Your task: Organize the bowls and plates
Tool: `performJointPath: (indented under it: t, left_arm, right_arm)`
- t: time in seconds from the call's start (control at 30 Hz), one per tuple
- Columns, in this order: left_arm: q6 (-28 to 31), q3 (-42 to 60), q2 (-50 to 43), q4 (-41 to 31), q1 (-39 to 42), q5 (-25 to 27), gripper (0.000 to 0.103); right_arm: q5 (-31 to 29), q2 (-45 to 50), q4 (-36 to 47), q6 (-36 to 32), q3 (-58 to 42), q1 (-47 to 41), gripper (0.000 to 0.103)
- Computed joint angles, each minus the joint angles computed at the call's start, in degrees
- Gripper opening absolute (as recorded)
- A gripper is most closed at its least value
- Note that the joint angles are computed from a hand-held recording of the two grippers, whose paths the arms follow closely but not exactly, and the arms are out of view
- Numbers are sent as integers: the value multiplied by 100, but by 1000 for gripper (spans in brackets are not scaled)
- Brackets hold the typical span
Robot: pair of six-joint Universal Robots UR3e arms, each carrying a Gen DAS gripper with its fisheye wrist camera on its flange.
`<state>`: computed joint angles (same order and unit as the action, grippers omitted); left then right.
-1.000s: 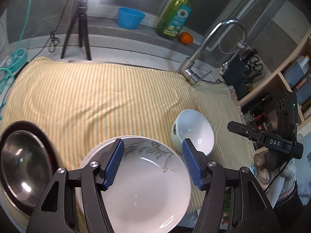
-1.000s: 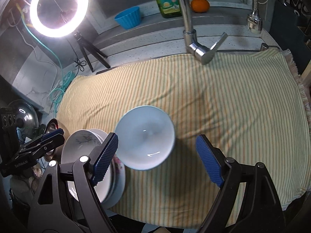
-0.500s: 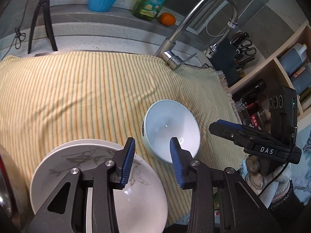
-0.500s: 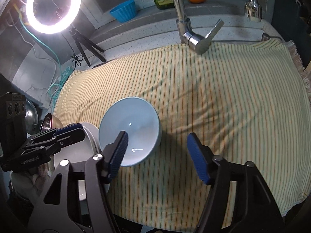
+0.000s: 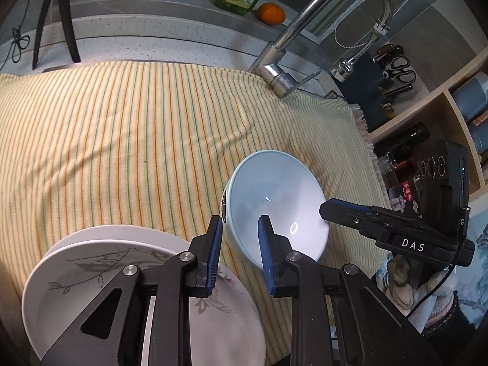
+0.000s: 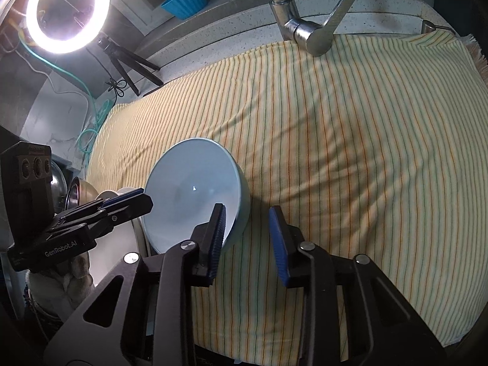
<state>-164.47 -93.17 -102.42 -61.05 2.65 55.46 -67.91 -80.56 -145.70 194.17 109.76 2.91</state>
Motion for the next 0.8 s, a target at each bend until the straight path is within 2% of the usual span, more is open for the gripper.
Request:
performJointPath:
  t: [0.3, 0.5, 0.8]
  left_arm:
    - [-10, 82, -148, -8, -61, -20, 20]
    - [-12, 101, -133, 18, -91, 41, 20]
    - [184, -10, 300, -193, 168, -181, 20]
  right_arm:
    - [40, 257, -66, -26, -151, 76, 13]
    - [-86, 272, 11, 52, -293, 171, 13]
    - [-134, 44, 200, 166, -552, 307, 13]
